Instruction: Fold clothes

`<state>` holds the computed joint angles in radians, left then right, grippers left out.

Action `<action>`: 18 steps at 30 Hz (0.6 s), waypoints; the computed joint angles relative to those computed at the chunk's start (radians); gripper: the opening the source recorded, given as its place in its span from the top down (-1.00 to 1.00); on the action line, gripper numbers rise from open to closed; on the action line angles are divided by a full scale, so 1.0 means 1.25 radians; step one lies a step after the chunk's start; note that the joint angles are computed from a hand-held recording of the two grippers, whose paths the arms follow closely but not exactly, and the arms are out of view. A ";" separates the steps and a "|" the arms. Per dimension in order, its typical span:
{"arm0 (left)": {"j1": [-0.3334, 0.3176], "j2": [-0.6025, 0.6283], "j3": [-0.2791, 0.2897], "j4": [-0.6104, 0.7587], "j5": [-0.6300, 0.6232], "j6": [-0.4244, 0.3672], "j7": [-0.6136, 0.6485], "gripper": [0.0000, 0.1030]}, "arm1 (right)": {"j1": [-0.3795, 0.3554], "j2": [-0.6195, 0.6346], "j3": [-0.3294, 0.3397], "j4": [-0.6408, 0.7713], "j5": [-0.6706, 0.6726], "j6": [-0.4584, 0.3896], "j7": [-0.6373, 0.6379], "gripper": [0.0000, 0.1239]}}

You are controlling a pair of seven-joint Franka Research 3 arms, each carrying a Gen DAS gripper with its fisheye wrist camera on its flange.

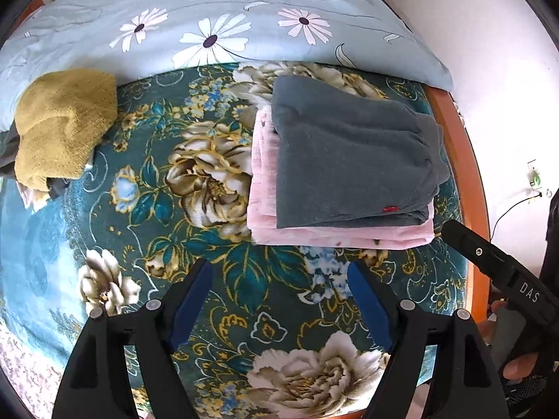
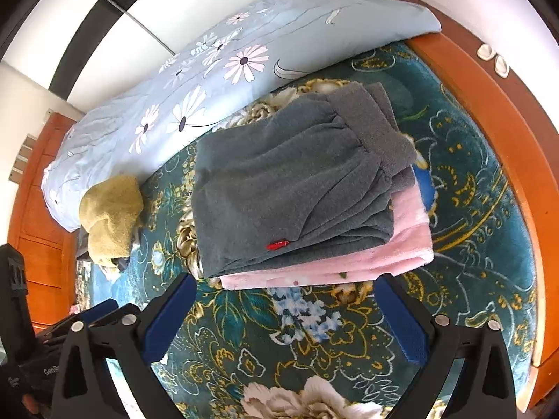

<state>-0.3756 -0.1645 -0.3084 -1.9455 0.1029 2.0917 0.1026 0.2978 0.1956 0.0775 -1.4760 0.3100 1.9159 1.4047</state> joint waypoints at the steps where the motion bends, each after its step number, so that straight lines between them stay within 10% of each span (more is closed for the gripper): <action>1: 0.000 0.004 -0.002 0.008 0.006 -0.013 -0.003 -0.56 | 0.002 -0.003 0.000 -0.003 -0.006 0.005 -0.003 -0.66; 18: -0.004 0.052 0.012 0.025 -0.070 0.026 0.066 -0.56 | 0.006 -0.018 -0.001 -0.020 -0.041 0.014 -0.058 -0.66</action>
<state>-0.3802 -0.0991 -0.2938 -1.9143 0.0160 2.1242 0.1847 0.3051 0.1737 0.0763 -1.5016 0.2587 1.9333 1.3327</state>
